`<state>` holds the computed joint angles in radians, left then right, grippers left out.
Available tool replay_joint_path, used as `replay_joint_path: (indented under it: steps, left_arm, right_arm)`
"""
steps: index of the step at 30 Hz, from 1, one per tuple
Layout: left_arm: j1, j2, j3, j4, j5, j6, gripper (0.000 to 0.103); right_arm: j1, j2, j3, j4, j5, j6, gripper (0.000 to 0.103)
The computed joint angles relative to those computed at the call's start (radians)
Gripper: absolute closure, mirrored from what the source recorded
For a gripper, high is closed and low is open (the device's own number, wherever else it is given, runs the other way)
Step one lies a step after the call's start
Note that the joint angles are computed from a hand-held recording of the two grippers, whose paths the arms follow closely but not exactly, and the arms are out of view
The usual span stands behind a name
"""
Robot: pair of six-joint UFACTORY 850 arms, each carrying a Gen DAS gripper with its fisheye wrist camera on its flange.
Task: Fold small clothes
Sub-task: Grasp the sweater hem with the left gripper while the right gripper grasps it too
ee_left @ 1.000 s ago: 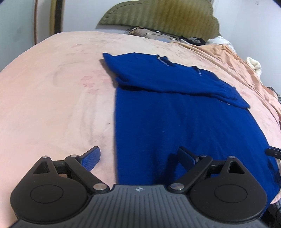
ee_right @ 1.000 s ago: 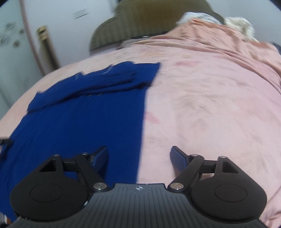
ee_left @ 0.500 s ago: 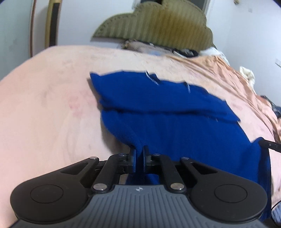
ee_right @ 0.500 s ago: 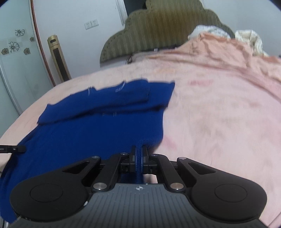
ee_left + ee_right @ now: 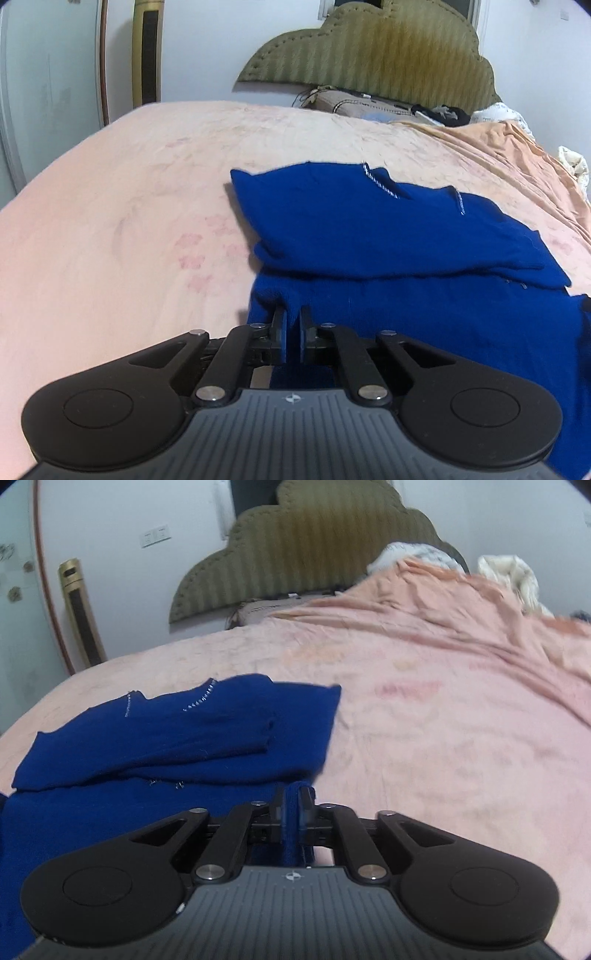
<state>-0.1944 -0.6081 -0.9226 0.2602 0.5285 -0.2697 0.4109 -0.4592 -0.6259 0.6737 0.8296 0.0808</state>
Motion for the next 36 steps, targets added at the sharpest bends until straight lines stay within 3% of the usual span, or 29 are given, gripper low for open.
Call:
replay_joint_path:
  steps: [2,3,4,6,8,14,22,23,25,28,29,31,33,36]
  left_arm:
    - [0.011,0.016,0.02,0.034,-0.018,-0.034,0.092]
    - [0.018,0.026,0.035,0.063,-0.02,-0.07,0.084]
    - [0.026,0.036,0.051,0.104,-0.019,-0.114,0.08]
    - [0.043,0.054,0.087,0.188,0.001,-0.204,0.046]
    - [0.052,0.069,0.128,0.21,0.035,-0.224,0.033]
    - [0.067,0.11,0.214,0.265,0.066,-0.243,0.033]
    - [0.09,0.156,0.29,0.397,0.103,-0.303,0.033]
    - [0.091,0.16,0.299,0.425,0.11,-0.312,0.034]
    - [0.082,0.165,0.311,0.438,0.119,-0.303,0.034]
    - [0.049,0.17,0.325,0.357,0.116,-0.204,0.035]
    - [0.039,0.172,0.326,0.337,0.11,-0.187,0.038]
    - [0.026,0.177,0.328,0.317,0.1,-0.179,0.064]
    - [0.037,0.171,0.317,0.4,0.096,-0.27,0.089]
    - [0.045,0.166,0.31,0.453,0.099,-0.349,0.094]
  right_arm:
    - [0.015,0.012,0.026,0.012,0.016,0.014,0.062]
    - [0.024,0.023,0.044,0.019,0.023,0.02,0.053]
    - [0.035,0.032,0.06,0.029,0.033,0.023,0.052]
    - [0.056,0.054,0.101,0.024,0.047,0.056,0.052]
    - [0.066,0.078,0.15,-0.019,0.05,0.132,0.052]
    - [0.109,0.134,0.275,-0.143,0.078,0.378,0.05]
    - [0.192,0.164,0.341,-0.2,0.117,0.507,0.051]
    - [0.204,0.162,0.345,-0.184,0.12,0.516,0.052]
    - [0.232,0.157,0.351,-0.165,0.128,0.537,0.063]
    - [0.259,0.155,0.353,-0.158,0.131,0.539,0.064]
    - [0.261,0.156,0.352,-0.158,0.128,0.535,0.064]
    - [0.261,0.152,0.347,-0.175,0.131,0.537,0.066]
    - [0.265,0.145,0.337,-0.168,0.129,0.521,0.07]
    - [0.275,0.137,0.323,-0.148,0.113,0.474,0.088]
